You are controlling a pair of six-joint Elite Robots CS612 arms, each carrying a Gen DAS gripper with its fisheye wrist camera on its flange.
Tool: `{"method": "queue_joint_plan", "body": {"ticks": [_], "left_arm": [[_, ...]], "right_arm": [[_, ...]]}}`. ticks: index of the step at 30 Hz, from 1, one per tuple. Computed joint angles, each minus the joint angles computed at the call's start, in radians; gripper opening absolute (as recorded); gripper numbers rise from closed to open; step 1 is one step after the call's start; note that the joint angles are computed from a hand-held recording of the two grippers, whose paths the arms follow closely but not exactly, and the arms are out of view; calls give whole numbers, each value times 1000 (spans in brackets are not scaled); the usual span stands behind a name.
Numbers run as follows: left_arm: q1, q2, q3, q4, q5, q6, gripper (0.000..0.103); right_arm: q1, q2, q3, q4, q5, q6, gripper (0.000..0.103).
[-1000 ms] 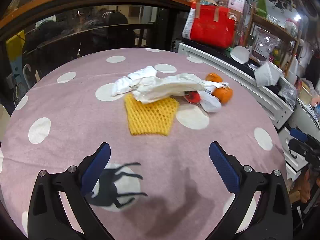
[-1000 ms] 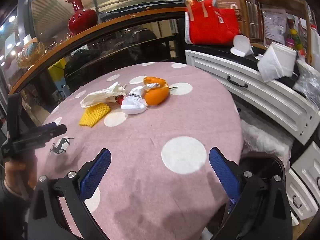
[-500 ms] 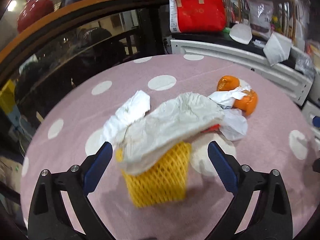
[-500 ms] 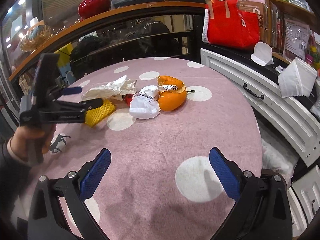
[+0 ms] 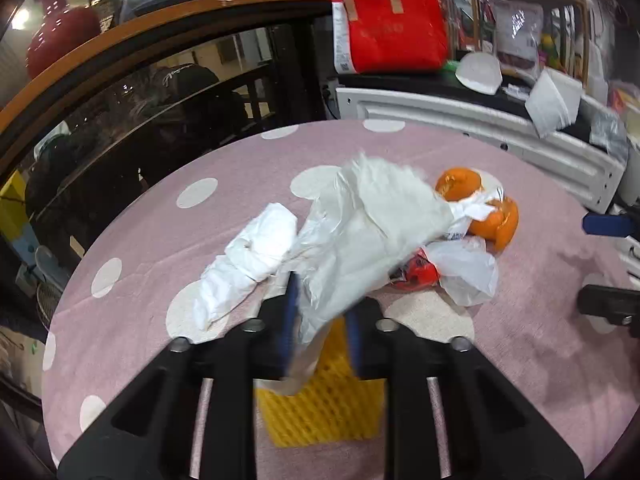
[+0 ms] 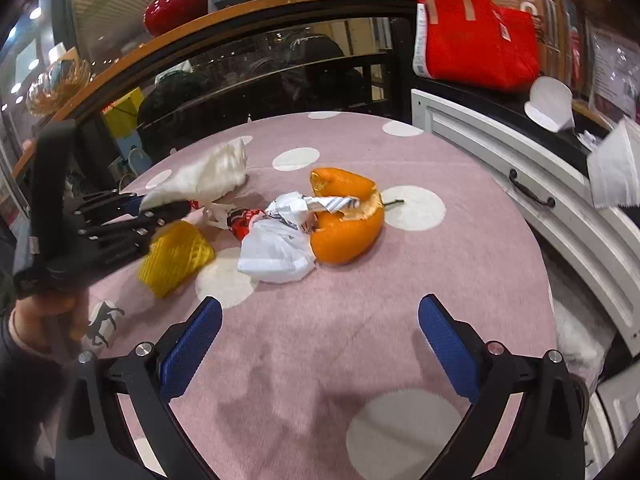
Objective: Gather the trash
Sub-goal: 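Grasp the white plastic bag with left tool while right tool grasps orange peel, then carry the white bag and orange peel in both tools to the bin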
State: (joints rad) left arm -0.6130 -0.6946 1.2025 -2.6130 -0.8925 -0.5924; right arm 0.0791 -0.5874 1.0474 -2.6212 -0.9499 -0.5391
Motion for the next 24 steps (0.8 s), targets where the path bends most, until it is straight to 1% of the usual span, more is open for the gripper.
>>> {"method": "queue_joint_plan", "body": {"ticks": [2,4,6,7,8,9,10,11,12,14,15,18,19,20,21,22,23,24], "left_arm": [[-4,-14,24,-43,16,-12,18],[-7,-31,53,-95,30,-31,16],[-12,-48,80,-145,46,-48,16],[-14,-54,90,-165,52,-50,16],[-17,-58,98,-180,59,-48,16],[-20,-63,107,-193,71,-46,16],[-24,-67,114,-202,83,-44,16],[-26,-71,121,-210,89,-46,16],[-27,-75,129,-220,86,-51,16],[-29,-79,140,-236,77,-63,16],[-31,-82,146,-244,77,-70,16],[-35,-85,157,-250,72,-81,16],[-36,-85,159,-248,72,-87,16],[-37,-87,162,-244,72,-93,16],[-37,-87,163,-237,68,-100,16],[-38,-88,164,-232,63,-107,16],[-39,-88,166,-232,60,-111,16],[-41,-89,167,-232,57,-115,16]], "right_arm": [[6,11,-17,-20,-9,1,97],[10,24,-47,-3,-15,13,97],[18,44,-84,12,-42,19,97],[24,55,-101,2,-68,25,95],[27,66,-120,8,-82,28,91],[29,74,-136,19,-88,30,89],[32,88,-163,39,-98,35,86],[34,98,-181,54,-104,38,85],[37,108,-201,70,-112,37,85],[42,133,-247,110,-135,45,81],[43,143,-265,127,-136,61,81],[40,174,-330,213,-103,106,80],[40,179,-338,214,-98,120,76],[40,182,-342,210,-93,126,69],[41,181,-341,213,-92,119,64],[42,178,-337,216,-91,100,55],[43,176,-335,226,-84,85,48],[44,171,-324,220,-84,77,45]]}}
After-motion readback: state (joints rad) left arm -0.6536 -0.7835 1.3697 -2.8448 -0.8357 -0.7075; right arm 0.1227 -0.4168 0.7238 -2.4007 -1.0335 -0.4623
